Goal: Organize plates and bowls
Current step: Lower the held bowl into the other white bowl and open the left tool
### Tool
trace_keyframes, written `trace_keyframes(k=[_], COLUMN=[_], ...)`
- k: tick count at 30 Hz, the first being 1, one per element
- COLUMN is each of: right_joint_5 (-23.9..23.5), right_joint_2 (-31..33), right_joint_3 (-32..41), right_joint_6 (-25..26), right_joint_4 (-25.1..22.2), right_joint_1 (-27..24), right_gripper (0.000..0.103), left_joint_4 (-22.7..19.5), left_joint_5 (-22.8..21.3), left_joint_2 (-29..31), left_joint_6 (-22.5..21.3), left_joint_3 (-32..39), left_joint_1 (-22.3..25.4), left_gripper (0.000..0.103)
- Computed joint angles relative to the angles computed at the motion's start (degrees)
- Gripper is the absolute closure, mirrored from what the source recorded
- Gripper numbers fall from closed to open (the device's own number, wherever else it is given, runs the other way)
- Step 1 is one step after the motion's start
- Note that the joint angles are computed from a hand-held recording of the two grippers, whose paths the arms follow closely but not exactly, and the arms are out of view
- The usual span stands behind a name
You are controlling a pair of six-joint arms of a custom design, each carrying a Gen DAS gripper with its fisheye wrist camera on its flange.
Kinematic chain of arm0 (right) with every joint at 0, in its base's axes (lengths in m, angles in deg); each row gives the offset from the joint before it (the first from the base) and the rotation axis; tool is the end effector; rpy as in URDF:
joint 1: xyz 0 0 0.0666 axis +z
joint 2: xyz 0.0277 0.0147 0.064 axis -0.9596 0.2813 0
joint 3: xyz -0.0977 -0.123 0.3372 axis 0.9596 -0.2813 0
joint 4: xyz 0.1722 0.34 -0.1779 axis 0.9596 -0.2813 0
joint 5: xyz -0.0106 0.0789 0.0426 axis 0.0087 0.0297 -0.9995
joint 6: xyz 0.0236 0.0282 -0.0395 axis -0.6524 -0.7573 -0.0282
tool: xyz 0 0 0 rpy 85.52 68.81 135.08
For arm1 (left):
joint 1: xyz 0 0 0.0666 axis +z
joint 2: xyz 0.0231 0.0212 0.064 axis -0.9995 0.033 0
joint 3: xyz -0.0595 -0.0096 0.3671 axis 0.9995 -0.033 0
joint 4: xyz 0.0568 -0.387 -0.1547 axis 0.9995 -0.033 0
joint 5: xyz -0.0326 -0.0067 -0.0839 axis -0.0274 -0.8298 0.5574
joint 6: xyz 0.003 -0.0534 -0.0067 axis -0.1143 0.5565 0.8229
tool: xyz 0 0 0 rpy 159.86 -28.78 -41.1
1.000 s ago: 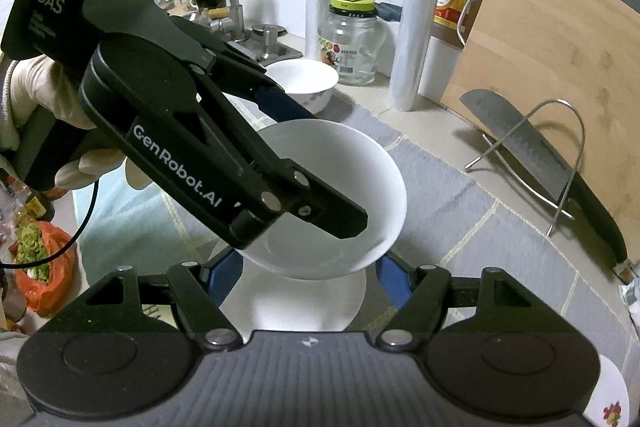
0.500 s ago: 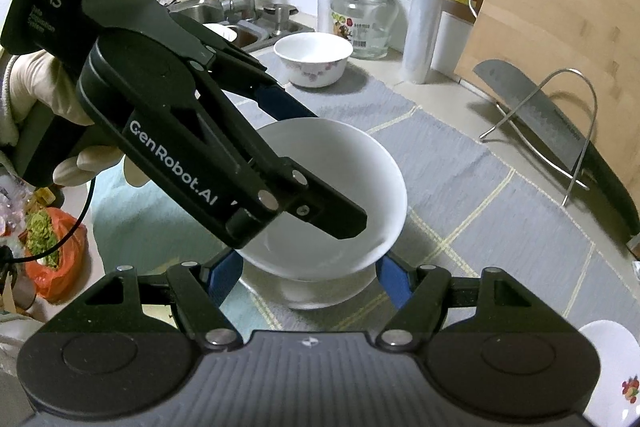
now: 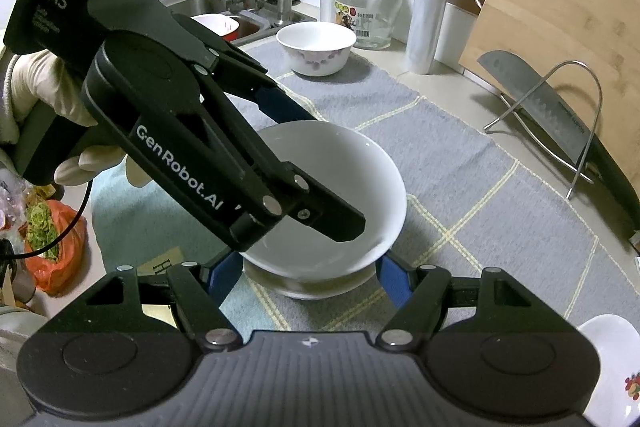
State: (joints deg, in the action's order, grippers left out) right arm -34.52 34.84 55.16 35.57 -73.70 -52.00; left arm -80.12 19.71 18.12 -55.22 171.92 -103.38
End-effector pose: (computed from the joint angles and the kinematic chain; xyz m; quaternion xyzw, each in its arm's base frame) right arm 0.5331 0.2179 0.3682 -0.3247 0.8834 0.1018 0.3223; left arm 0.5804 -0.1759 0.3707 0.2933 0.8690 -0.2315 0.3242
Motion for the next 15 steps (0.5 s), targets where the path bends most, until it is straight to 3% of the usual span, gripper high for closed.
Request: trace_keyframes(k=[15], right_joint_5=[0.4], right_joint_2=[0.4], right_joint_3=[0.0], right_joint_6=[0.5], right_joint_4=[-0.3], right_joint_1=[0.1], right_gripper=[0.026], left_joint_4=[0.4], left_joint_5=[-0.2], left_joint_2=[0.1], left_joint_6=[0.3], left_joint_3=[-0.7], left_joint_1=[0.0], left_gripper=[0.020])
